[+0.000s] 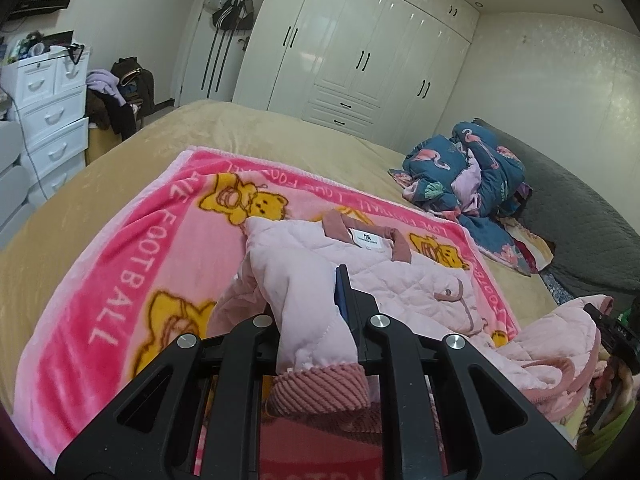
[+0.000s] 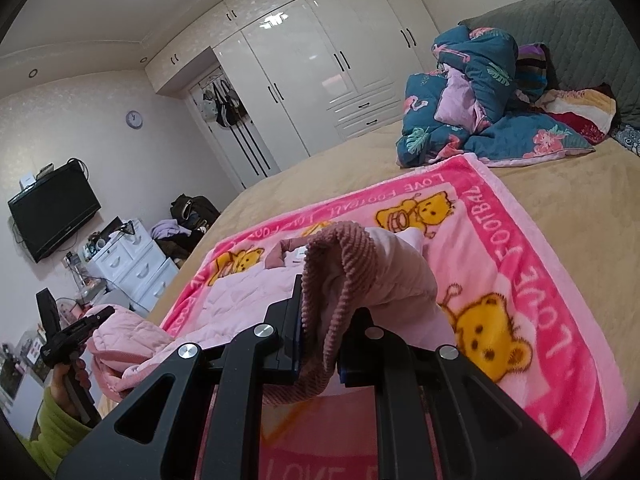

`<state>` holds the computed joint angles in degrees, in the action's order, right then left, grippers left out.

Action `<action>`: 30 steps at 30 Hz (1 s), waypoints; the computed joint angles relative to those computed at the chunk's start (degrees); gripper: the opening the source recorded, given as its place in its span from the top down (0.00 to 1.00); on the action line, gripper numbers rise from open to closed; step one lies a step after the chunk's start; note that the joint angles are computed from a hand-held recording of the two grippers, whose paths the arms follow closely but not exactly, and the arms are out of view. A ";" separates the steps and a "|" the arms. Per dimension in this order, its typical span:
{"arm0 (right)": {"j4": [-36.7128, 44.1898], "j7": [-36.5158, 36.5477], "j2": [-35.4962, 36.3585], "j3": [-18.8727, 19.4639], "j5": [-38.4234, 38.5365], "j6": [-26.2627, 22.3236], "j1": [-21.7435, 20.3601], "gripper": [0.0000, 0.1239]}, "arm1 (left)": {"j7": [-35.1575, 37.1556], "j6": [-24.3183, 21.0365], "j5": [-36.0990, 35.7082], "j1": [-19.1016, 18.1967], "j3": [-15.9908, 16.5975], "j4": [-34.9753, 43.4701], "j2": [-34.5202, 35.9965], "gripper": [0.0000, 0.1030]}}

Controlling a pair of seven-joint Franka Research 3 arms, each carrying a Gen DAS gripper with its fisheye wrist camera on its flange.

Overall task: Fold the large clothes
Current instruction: 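Lift the hem with both grippers and carry it over toward the collar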

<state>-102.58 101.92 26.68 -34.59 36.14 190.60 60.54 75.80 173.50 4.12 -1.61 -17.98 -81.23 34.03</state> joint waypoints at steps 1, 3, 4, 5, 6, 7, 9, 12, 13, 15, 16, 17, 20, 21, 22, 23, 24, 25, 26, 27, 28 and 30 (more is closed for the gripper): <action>0.48 0.10 0.31 0.02 0.01 -0.25 -0.25 0.91 | -0.10 -0.30 0.13 -0.23 0.23 0.67 0.35 0.92; 1.53 0.61 0.93 0.28 -0.53 -0.80 -1.08 0.91 | -0.17 -1.00 0.28 -0.56 0.52 2.25 1.24 0.92; 1.89 1.00 1.17 0.35 -0.94 -0.99 -1.40 0.91 | -0.29 -1.15 0.35 -0.74 0.73 2.53 1.36 0.92; 2.29 1.39 1.38 0.62 -1.44 -1.17 -1.90 0.91 | -0.43 -1.43 0.46 -0.99 1.00 3.04 1.60 0.92; 2.13 1.82 1.34 0.53 -1.85 -1.09 -1.85 0.91 | -0.53 -1.83 0.50 -1.20 1.17 3.85 2.03 0.92; 2.59 2.35 1.66 0.46 -2.12 -1.38 -2.07 0.91 | -0.53 -2.30 0.53 -1.35 1.26 4.82 2.55 0.92; 3.00 3.18 1.65 1.73 -3.04 -1.44 -3.52 0.91 | -0.50 -2.63 0.54 -1.55 1.41 5.53 2.92 0.92; 4.55 4.86 2.33 3.10 -4.32 -2.16 -5.67 0.91 | -0.76 -3.24 0.70 -2.02 1.99 6.47 3.32 0.92; 4.87 5.51 2.49 3.41 -4.87 -2.32 -6.21 0.91 | -0.82 -3.80 0.77 -2.24 2.20 7.50 3.88 0.92; 5.54 7.05 2.76 4.02 -5.90 -2.76 -7.31 0.91 | -1.05 -5.36 1.04 -2.99 2.91 10.22 5.25 0.92; 6.16 7.88 3.08 4.39 -6.40 -3.03 -7.99 0.91 | -1.12 -5.98 1.20 -3.32 3.28 11.38 5.85 0.92; 6.38 8.65 3.28 4.18 -7.03 -3.17 -8.08 0.91 | -1.28 -6.73 1.37 -3.72 3.69 12.74 6.52 0.92; 6.98 10.73 3.74 4.38 -8.64 -3.26 -8.87 0.91 | -1.53 -8.09 1.35 -4.22 4.18 15.12 7.77 0.92; 7.12 11.27 3.86 4.42 -9.05 -3.29 -9.03 0.91 | -1.47 -8.36 1.25 -4.20 4.13 15.51 7.97 0.92; 7.10 11.77 3.89 4.51 -9.39 -3.13 -9.18 0.91 | -1.39 -8.45 1.24 -4.26 4.16 15.73 8.12 0.92; 7.01 12.03 3.79 4.85 -9.72 -2.99 -9.48 0.91 | -1.35 -8.89 1.32 -4.43 4.33 16.36 8.42 0.92; 7.06 12.41 3.89 4.78 -9.83 -2.88 -9.47 0.91 | -1.42 -8.38 1.27 -4.38 4.38 15.47 7.96 0.92; 7.04 12.69 3.96 4.59 -9.91 -2.81 -9.38 0.91 | -1.25 -9.09 1.21 -4.38 4.29 16.46 8.45 0.92; 6.96 12.96 3.97 4.52 -9.91 -2.66 -9.37 0.91 | -1.18 -8.89 1.17 -4.37 4.30 16.18 8.36 0.91; 6.97 13.26 4.06 4.23 -9.79 -2.58 -9.09 0.91 | -0.98 -9.75 1.12 -4.41 4.25 17.37 8.90 0.91; 7.21 13.42 4.20 4.15 -9.76 -2.68 -9.15 0.91 | -1.10 -10.32 1.16 -4.74 4.51 18.42 9.51 0.91; 7.79 13.87 4.57 3.56 -9.95 -3.15 -8.98 0.91 | -1.18 -10.81 1.17 -5.00 4.85 19.26 9.87 0.91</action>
